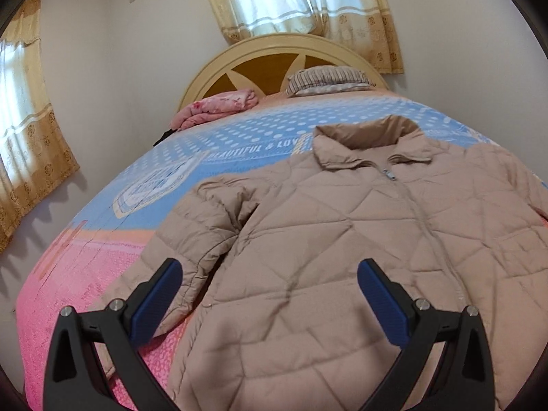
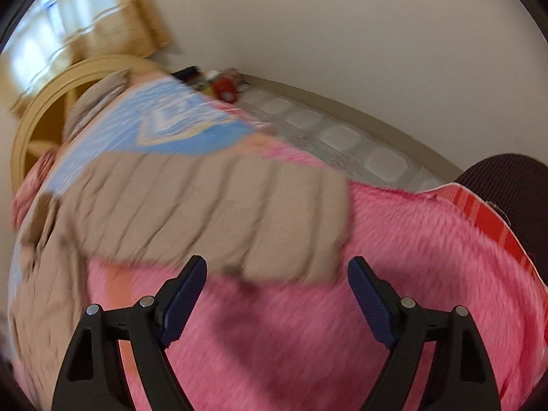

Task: Fold large clothes
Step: 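Reach the right tool to the jacket sleeve and grasp its cuff, then lift the sleeve with the right tool and fold it across the jacket body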

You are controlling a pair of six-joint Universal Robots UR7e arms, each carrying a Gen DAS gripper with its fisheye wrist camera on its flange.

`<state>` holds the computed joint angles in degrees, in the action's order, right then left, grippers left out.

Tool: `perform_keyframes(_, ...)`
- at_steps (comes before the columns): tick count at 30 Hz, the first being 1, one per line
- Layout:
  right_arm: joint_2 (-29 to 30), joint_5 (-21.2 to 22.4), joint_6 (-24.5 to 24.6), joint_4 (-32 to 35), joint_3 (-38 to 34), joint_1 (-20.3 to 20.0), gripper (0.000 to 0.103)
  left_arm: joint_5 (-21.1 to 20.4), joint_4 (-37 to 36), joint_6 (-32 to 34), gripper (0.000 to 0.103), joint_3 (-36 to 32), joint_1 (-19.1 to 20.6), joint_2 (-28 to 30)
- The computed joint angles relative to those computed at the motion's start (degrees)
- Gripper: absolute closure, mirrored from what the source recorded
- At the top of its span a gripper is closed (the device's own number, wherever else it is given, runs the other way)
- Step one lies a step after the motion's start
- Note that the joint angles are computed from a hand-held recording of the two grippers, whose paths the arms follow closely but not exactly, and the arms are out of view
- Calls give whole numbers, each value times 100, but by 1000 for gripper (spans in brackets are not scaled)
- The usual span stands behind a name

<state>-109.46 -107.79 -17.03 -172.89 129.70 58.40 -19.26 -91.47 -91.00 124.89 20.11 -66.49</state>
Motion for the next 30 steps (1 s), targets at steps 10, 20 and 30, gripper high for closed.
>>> perform_keyframes(10,450,44,438,787,-660,-228,22,179,-171,302,0,-343,505,202)
perform_keyframes(20,636,489,279,1078,-811,-207,78,118,-592,587,0,-255,458,209)
perform_keyframes(30,539,-18,-696,57,-704,629,94,133,-528,547,0,-240,452,151)
